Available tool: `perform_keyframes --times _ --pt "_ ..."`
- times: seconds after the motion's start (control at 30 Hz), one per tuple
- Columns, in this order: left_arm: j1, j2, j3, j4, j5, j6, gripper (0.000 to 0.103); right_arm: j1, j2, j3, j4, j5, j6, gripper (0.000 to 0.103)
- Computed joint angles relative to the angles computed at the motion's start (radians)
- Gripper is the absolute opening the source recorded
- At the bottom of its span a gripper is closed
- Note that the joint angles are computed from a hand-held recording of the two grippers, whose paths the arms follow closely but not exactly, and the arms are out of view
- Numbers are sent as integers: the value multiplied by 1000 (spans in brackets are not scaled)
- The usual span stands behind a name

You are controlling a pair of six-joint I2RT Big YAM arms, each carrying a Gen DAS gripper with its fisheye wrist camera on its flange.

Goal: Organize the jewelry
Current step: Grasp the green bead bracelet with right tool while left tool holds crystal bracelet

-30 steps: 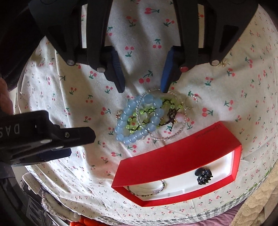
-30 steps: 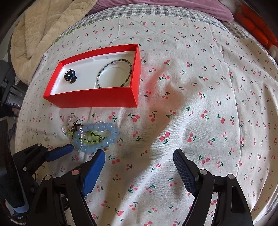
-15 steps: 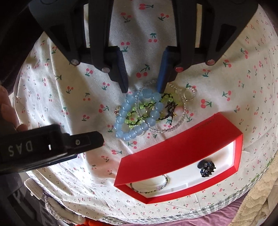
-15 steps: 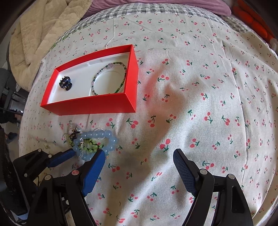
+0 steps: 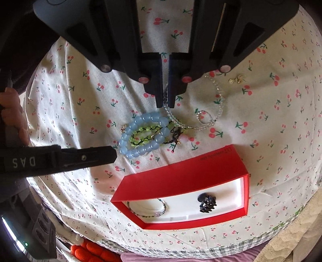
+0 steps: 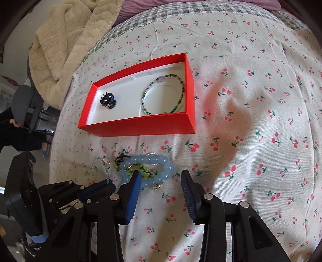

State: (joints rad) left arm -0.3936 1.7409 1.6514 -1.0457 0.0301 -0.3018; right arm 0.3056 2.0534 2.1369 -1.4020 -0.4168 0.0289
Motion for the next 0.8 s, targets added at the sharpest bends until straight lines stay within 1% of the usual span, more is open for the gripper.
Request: perform_keyframes --times 0.1,0.23,0.43,0.53,0.6,0.63,0.67,0.8 --pt "9 -25 -20 15 3 -15 5 14 5 7 -3 -14 -16 40" --pt "18 -42 -35 23 11 -34 5 38 20 23 -6 -2 -35 40" --pt "21 -40 -34 12 14 -34 5 72 51 44 -7 66 -77 38" --pt "22 -38 -31 7 14 -33 5 84 67 47 -5 104 -103 30" --pt "24 -38 -32 5 19 -37 5 89 72 44 -2 117 -125 15" --pt "25 -38 -33 5 19 -39 5 90 70 40 3 116 -136 12" --pt "26 -39 -33 4 18 -41 5 90 72 44 2 108 -138 10" --pt "33 -46 -37 8 19 -48 5 87 62 46 0 91 -127 10"
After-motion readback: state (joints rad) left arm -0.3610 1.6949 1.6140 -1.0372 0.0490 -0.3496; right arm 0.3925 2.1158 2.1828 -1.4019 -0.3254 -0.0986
